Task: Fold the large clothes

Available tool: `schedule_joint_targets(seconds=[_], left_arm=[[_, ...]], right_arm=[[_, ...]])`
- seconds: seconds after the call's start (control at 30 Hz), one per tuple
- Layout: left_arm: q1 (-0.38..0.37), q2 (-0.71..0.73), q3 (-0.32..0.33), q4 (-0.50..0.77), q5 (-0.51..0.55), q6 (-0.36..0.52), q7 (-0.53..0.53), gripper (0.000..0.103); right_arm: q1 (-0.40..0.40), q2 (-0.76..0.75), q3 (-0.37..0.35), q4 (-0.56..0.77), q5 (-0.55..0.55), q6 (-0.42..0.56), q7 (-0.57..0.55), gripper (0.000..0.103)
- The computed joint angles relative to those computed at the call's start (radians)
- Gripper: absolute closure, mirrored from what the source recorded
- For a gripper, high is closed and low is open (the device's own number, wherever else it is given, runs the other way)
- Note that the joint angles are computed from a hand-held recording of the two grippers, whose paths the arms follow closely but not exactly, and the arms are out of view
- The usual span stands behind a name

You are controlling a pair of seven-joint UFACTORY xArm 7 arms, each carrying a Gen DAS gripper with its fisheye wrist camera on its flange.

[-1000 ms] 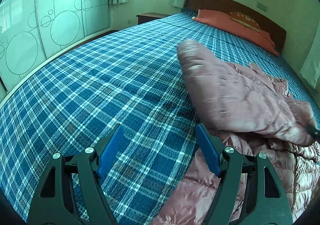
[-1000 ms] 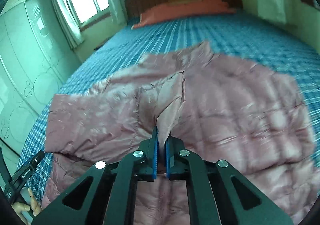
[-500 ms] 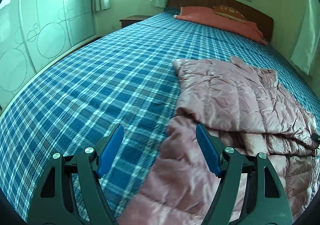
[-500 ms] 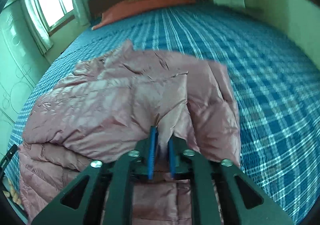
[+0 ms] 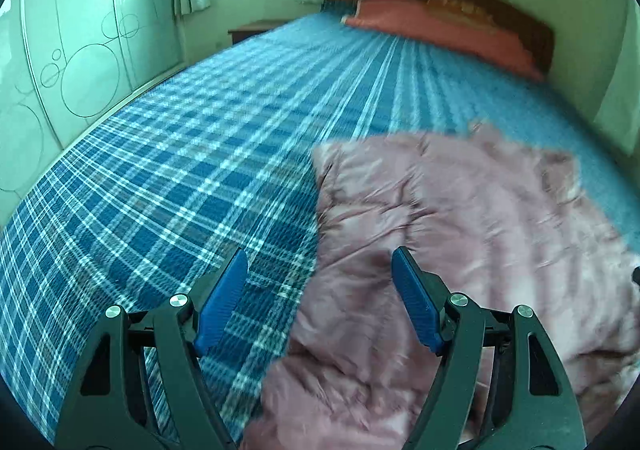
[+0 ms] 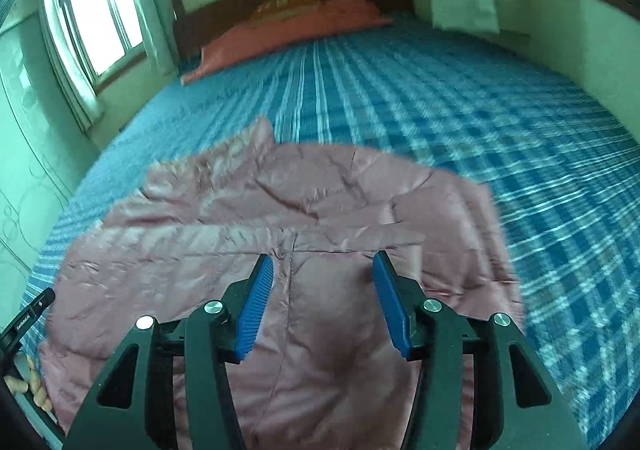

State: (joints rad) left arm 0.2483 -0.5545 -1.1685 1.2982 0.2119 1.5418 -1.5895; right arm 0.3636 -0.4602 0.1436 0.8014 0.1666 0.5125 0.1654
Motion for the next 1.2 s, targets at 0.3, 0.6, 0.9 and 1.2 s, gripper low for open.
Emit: schedule_joint_targets(seconds=[0.3,0.6,0.9,1.2], left_arm=[[-0.133,0.019,0.063,-0.041,0.056,-0.015,-0.100,0.027],[-0.294,0.085,0.150,-0.046,0.072,0.012,-0.151,0.025],[-0.439,-0.016,0.091,0.041,-0.052,0.193,-0.373,0.025],[-0.274,-0.261,-0.095,0.275,-0.332,0.353,-0.638,0.025]], right_arm=[[-0.008,-0.153,0.020,-0.112,-0.022,0.017,-0.001,0.051],[0.046,-0.246,-0.026,-0.167,0.000,0.098,-0.034,0.050],[-0.056,-0.793,-0.164,-0.321,0.018,0.531,-0.082,0.049],[-0.309,-1.212,-0.365,-0.359,-0.030,1.004,-0.131,0.049]])
